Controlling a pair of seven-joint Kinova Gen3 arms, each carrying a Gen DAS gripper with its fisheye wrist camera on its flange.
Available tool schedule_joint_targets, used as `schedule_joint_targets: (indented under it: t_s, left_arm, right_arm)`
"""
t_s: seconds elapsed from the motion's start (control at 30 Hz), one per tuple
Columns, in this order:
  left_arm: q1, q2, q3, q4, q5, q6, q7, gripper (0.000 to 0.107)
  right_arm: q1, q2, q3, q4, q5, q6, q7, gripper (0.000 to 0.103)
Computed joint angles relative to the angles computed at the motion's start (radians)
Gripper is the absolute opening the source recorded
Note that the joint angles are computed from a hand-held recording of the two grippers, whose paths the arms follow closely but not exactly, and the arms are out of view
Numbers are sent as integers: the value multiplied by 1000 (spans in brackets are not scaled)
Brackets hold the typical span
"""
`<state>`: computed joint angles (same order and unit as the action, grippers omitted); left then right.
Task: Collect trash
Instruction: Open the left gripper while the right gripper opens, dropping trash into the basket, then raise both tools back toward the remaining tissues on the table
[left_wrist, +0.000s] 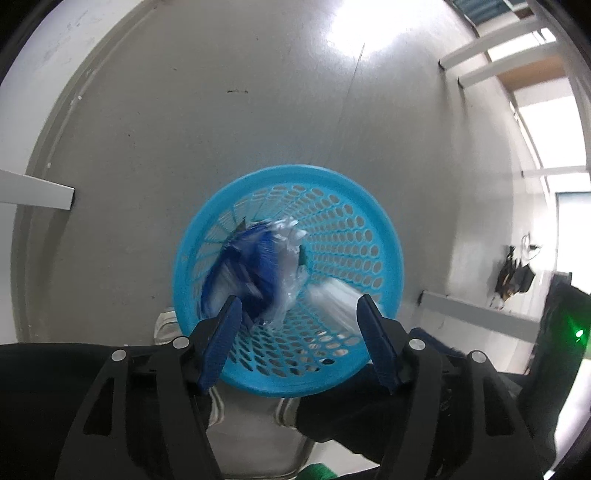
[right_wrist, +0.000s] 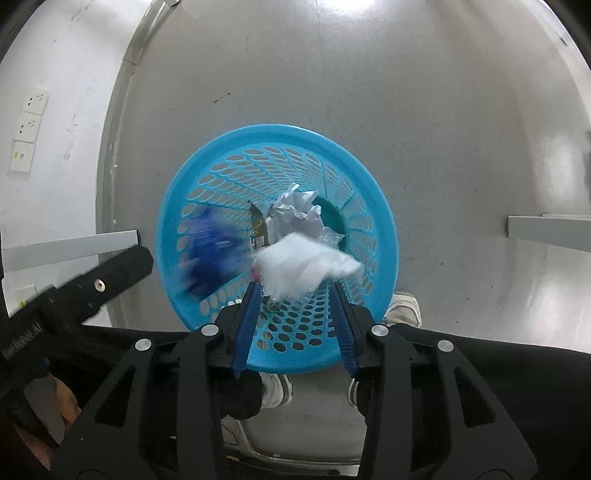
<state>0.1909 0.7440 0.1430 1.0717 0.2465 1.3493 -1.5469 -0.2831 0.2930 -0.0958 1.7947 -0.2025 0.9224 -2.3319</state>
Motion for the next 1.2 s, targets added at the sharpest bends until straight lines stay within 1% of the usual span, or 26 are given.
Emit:
schedule_joint_targets:
  t_s: [0.13,0.3,0.37,0.43,0.5,0.63,0.77,0.83,0.87,1.0,1.03,1.1,1.13,1.2]
  left_arm:
    - [-6,-15,-1,12,6,-10,3,65]
    - [12,-45,-6,32,-24,-26,-10,65]
    - [20,-69,-10,51,-40,-52,-22,65]
    - [36,-115,-25,89,-76,-100,-27,65]
    - [32,-152,-24,116,-88,-127,-42,66]
    - [-1,-217,-6,172,-67,-158,-108,71]
    - [-19,-309,-3,255,-57,-214,-175,78]
    - [-30,-341,-2,276,-37,-212,-202,78]
    - [-54,-363,9,290,-12,-205,-235,79]
    - [-90,-443,2,336,26,-192,-318,82]
    - [-93,-475,-2,354,24,-198,-342,85]
    - [-96,-534,-12,396,22,-223,-381,91]
    - [-99,-550,-16,406,29,-224,-396,95]
    - [-111,-585,-25,422,52,-206,-430,97]
  right_arm:
    - [-12,-9,0,-3,18,8,-11,37]
    - [-45,-34,1,-15,68,29,-53,38]
    - [-64,-52,0,-21,99,39,-76,38]
    - [-82,-76,-3,-20,133,42,-101,38]
    - [-96,-104,-8,-16,159,43,-126,43]
    - [-128,-168,-31,-16,219,58,-168,44]
    - [-180,-219,-67,-34,316,107,-230,51]
    - [-198,-249,-85,-37,352,133,-257,51]
    - [-204,-264,-93,-37,367,144,-270,52]
    - [-233,-342,-147,-28,429,181,-351,56]
    - [-240,-362,-165,-29,443,196,-373,57]
    - [-245,-389,-189,-38,452,219,-391,64]
    - [-248,-403,-203,-45,461,236,-399,64]
    - [-254,-418,-234,-64,484,276,-415,66]
